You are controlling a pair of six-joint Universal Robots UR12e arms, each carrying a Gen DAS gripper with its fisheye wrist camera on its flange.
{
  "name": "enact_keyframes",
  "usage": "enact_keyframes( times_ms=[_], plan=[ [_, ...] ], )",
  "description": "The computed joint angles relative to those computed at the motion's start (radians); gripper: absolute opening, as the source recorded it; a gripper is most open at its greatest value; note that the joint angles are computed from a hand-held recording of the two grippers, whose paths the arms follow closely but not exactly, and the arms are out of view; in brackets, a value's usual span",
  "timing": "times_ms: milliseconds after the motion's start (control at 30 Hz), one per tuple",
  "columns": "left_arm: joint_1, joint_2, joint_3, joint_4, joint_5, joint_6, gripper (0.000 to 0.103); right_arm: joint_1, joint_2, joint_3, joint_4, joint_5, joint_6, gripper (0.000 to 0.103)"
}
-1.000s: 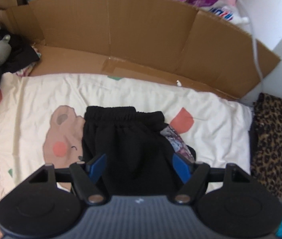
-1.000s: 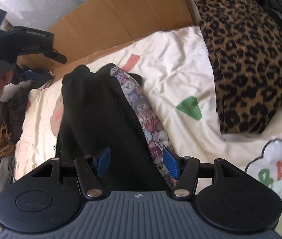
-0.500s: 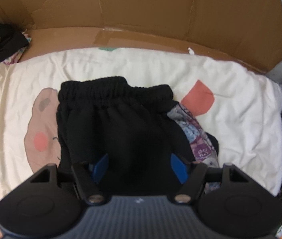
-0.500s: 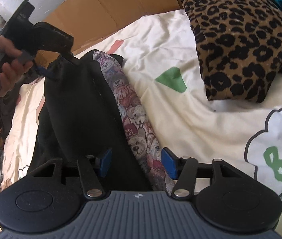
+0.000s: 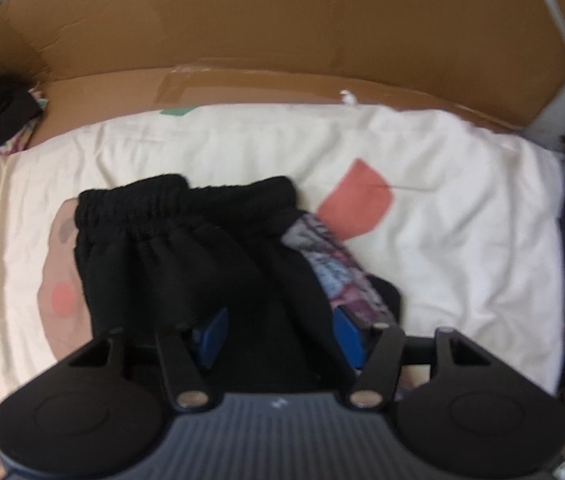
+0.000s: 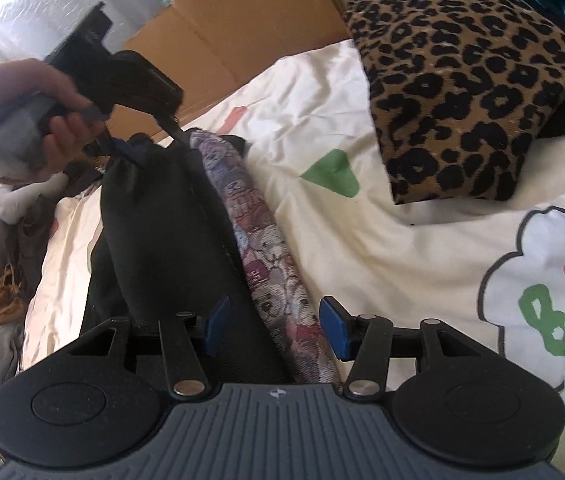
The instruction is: Fold clothes
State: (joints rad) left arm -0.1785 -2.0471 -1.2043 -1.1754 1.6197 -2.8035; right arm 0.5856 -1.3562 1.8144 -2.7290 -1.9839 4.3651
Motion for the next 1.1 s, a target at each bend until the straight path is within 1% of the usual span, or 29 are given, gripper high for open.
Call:
enact_keyframes(
  times_ms=[67, 100, 200, 300, 333, 400, 433, 467, 533, 600, 633, 667, 700, 733, 767, 833, 867, 900, 1033, 1100],
  plan=[
    [0.008, -0.012, 0.006, 0.002, -0.010, -0.032, 0.067, 0.000, 0.003, -0.003, 0.002, 0.007, -0.011, 0.057],
    [0.012, -0.017, 0.009, -0.003, -0.014, -0.043, 0.066, -0.001, 0.003, -0.004, 0.005, 0.010, -0.015, 0.057],
    [0.016, -0.028, 0.011, -0.001, 0.016, -0.083, 0.063, -0.001, 0.004, -0.006, 0.014, 0.019, -0.027, 0.057],
    [0.024, -0.035, 0.018, -0.026, 0.020, -0.116, 0.061, 0.001, 0.002, -0.002, 0.016, 0.011, -0.020, 0.057],
    [0.027, -0.035, 0.017, -0.028, 0.022, -0.116, 0.058, 0.002, 0.002, 0.001, 0.011, 0.008, -0.020, 0.057],
    [0.033, -0.031, 0.011, -0.023, 0.013, -0.109, 0.047, 0.004, 0.002, 0.004, 0.001, 0.000, -0.024, 0.057],
    [0.036, -0.029, 0.009, -0.021, 0.004, -0.107, 0.034, 0.005, 0.002, 0.005, -0.003, -0.005, -0.028, 0.057],
    [0.039, -0.030, 0.012, -0.029, -0.009, -0.105, 0.025, 0.005, 0.003, 0.005, -0.010, -0.005, -0.037, 0.057],
    [0.043, -0.035, 0.025, -0.056, -0.026, -0.104, 0.020, 0.006, 0.005, 0.005, -0.020, -0.002, -0.054, 0.057],
    [0.043, -0.037, 0.037, -0.076, -0.030, -0.100, 0.021, 0.006, 0.007, 0.003, -0.020, 0.004, -0.071, 0.057],
    [0.042, -0.039, 0.045, -0.084, -0.036, -0.103, 0.024, 0.006, 0.008, 0.002, -0.018, 0.006, -0.079, 0.057],
    [0.041, -0.041, 0.053, -0.092, -0.042, -0.106, 0.030, 0.006, 0.009, 0.001, -0.015, 0.007, -0.086, 0.055],
    [0.041, -0.043, 0.059, -0.097, -0.050, -0.107, 0.035, 0.005, 0.009, 0.003, -0.018, 0.013, -0.086, 0.049],
    [0.040, -0.045, 0.065, -0.100, -0.062, -0.107, 0.044, 0.004, 0.009, 0.005, -0.019, 0.017, -0.083, 0.047],
    [0.039, -0.046, 0.069, -0.100, -0.069, -0.107, 0.050, 0.002, 0.009, 0.006, -0.018, 0.020, -0.079, 0.043],
    [0.031, -0.049, 0.073, -0.094, -0.063, -0.105, 0.055, 0.000, 0.009, 0.007, -0.015, 0.024, -0.073, 0.040],
    [0.027, -0.053, 0.078, -0.100, -0.056, -0.104, 0.055, -0.001, 0.010, 0.008, -0.019, 0.029, -0.072, 0.037],
    [0.024, -0.057, 0.080, -0.106, -0.048, -0.104, 0.054, -0.002, 0.011, 0.009, -0.029, 0.033, -0.076, 0.036],
    [0.013, -0.060, 0.070, -0.107, 0.000, -0.094, 0.053, 0.000, 0.017, 0.005, -0.052, 0.043, -0.107, 0.036],
    [0.009, -0.061, 0.062, -0.097, 0.024, -0.094, 0.052, -0.001, 0.021, -0.003, -0.035, 0.053, -0.121, 0.036]
  ],
)
